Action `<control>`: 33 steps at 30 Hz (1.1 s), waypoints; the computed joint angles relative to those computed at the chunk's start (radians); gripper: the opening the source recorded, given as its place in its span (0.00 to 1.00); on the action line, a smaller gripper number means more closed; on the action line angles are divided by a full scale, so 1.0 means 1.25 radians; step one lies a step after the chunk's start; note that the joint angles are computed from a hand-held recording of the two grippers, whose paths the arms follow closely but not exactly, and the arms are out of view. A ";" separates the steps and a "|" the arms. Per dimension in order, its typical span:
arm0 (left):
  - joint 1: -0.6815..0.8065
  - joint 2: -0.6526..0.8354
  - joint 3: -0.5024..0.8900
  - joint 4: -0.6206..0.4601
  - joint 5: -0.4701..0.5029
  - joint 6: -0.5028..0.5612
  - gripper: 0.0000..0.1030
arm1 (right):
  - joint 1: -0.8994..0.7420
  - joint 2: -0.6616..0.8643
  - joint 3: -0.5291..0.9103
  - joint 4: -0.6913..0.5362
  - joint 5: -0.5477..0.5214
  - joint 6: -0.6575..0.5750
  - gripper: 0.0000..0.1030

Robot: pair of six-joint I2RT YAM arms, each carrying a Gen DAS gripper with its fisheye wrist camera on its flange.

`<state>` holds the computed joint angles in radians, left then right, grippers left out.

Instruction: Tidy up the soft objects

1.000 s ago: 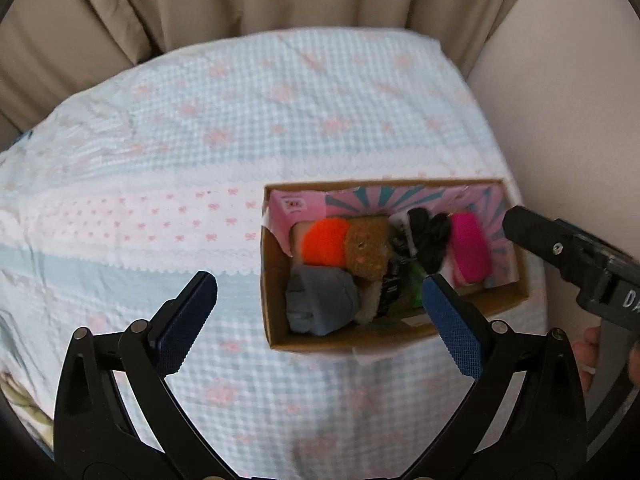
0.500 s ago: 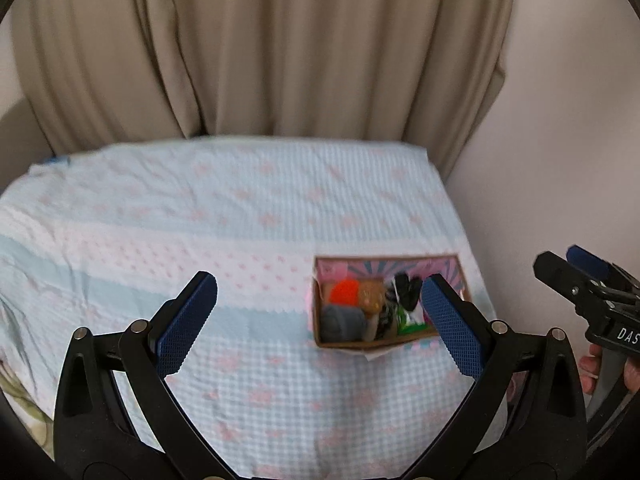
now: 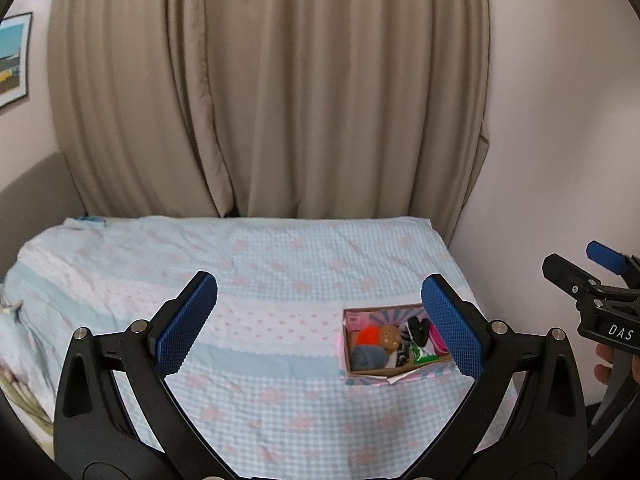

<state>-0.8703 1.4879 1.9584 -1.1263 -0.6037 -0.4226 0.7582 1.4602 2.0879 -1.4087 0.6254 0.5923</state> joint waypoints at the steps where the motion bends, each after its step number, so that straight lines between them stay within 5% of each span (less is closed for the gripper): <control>1: -0.008 -0.006 0.000 -0.005 -0.011 -0.002 0.99 | 0.011 0.001 0.007 -0.007 0.011 0.006 1.00; 14: -0.049 -0.040 -0.031 0.002 -0.074 0.006 0.99 | 0.052 0.009 0.031 -0.023 0.064 0.018 1.00; 33: -0.030 -0.030 -0.034 0.033 -0.052 0.035 0.99 | 0.053 0.023 0.056 -0.041 0.069 0.025 1.00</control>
<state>-0.9081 1.4504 1.9159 -1.0856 -0.6690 -0.3789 0.8249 1.4887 2.1585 -1.4595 0.7113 0.6238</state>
